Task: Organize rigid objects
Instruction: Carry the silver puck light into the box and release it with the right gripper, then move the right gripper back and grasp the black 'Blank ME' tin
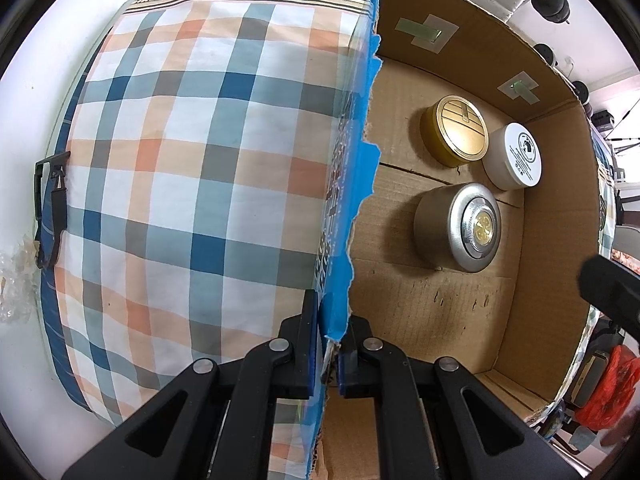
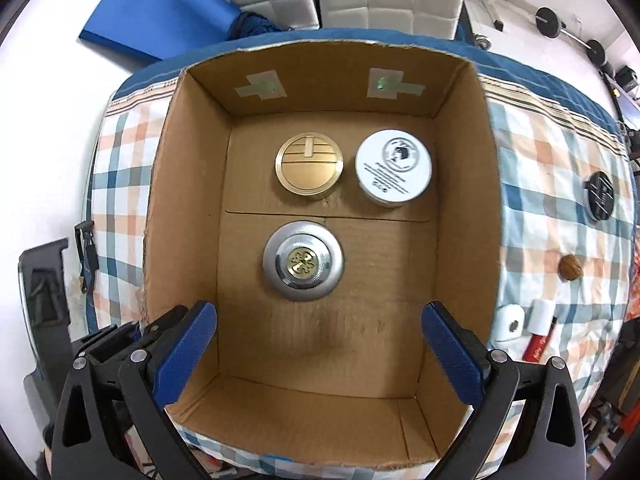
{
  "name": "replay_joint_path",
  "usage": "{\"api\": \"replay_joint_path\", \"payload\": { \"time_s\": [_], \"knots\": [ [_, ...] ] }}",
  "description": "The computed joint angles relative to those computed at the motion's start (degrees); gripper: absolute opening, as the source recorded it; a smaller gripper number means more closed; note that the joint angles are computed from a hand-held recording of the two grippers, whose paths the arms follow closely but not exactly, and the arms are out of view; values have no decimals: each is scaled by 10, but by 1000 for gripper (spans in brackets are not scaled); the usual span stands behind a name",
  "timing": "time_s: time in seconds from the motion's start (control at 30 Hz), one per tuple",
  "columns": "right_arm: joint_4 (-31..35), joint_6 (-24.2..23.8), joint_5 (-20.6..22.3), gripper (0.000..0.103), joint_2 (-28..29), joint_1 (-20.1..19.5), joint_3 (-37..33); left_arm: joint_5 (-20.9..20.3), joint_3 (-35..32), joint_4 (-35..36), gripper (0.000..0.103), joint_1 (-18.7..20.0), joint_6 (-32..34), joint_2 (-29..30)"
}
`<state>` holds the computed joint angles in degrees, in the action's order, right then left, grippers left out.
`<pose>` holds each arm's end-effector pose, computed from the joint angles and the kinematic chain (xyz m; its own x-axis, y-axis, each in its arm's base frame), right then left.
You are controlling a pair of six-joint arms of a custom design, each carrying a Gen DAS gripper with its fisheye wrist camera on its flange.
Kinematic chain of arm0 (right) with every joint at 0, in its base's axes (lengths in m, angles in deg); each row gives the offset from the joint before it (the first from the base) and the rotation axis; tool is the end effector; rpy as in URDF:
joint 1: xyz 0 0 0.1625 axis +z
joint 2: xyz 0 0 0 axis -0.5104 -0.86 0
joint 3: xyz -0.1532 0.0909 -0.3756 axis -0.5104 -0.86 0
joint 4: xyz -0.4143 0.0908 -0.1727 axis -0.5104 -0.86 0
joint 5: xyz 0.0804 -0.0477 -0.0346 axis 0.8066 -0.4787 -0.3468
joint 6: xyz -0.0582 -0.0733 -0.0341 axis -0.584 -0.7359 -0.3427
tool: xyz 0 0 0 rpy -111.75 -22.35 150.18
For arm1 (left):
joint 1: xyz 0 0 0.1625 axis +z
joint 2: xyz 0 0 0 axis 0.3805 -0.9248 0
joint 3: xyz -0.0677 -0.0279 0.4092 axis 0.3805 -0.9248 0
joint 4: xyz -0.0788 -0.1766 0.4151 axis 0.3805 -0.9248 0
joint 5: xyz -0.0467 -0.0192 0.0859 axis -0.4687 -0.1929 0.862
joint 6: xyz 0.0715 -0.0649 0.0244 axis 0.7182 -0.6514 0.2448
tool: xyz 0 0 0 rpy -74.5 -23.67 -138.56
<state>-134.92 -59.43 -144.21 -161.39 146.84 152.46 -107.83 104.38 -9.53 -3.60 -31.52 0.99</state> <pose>0.2690 -0.3677 0.3595 -0.8080 -0.0328 0.5882 -0.0456 0.9989 -0.0069 -0.3921 -0.2942 0.1875 -0.7824 -0.1436 -0.6060 -0.1169 0.9896 -0.0835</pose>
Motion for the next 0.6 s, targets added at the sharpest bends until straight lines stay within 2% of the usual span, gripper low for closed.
{"api": "replay_joint_path", "payload": {
  "time_s": [0.2,0.4,0.53,0.6],
  "knots": [
    [16,10,-21,103,-25,22,-4,0,-3,4,5,-2,1,3],
    [8,8,-11,103,-52,33,-8,1,-4,4,5,-2,-1,6],
    [-20,-7,-17,103,-81,20,-7,3,-3,6,5,-4,-6,6],
    [-37,-11,-11,103,-103,-7,-5,4,-3,6,5,-5,-8,7]
  ]
}}
